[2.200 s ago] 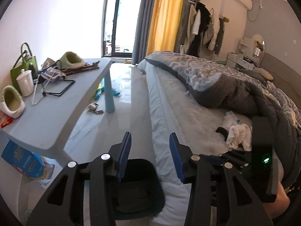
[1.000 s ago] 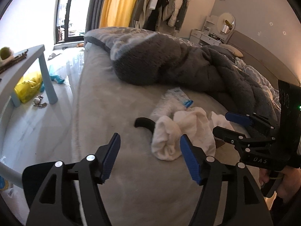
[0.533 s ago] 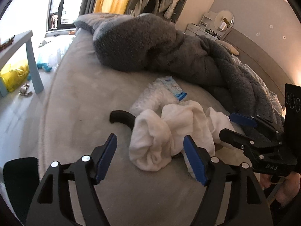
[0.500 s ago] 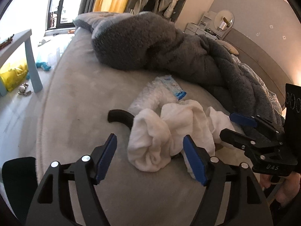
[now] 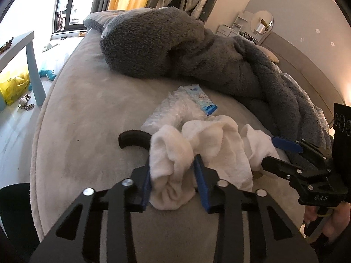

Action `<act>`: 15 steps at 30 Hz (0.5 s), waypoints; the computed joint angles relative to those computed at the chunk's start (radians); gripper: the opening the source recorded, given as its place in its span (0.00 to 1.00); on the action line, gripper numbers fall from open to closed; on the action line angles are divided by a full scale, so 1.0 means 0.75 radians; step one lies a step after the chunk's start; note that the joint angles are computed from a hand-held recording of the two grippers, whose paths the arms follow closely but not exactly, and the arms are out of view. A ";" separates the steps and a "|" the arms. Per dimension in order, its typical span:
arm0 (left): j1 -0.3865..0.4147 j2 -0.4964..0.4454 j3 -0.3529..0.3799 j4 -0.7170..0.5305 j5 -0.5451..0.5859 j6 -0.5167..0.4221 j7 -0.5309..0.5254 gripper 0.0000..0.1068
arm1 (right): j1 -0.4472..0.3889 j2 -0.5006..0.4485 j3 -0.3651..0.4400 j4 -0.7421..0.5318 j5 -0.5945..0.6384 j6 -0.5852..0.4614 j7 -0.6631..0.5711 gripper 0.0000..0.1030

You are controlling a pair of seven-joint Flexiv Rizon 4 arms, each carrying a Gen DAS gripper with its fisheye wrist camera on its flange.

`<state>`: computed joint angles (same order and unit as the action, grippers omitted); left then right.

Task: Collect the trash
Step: 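Grasp a white sock with the left tool while the right tool grasps another sock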

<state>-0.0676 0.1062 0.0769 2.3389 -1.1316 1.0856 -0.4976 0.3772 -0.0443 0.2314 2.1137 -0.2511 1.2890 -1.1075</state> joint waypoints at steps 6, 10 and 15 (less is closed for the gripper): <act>-0.002 0.016 0.007 0.003 -0.013 -0.015 0.020 0.24 | -0.001 -0.016 0.017 -0.025 0.156 -0.010 -0.075 0.73; -0.003 0.035 0.012 0.004 -0.030 -0.018 0.038 0.23 | 0.008 -0.011 0.005 -0.016 0.083 0.015 -0.008 0.79; -0.003 0.065 0.026 0.004 -0.055 -0.031 0.068 0.23 | 0.020 -0.023 -0.009 -0.024 -0.016 0.020 0.073 0.80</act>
<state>-0.0695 0.1550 0.0967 2.3416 -1.1731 1.0622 -0.4469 0.3920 -0.0615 0.2250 2.0957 -0.2634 1.3042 -1.0530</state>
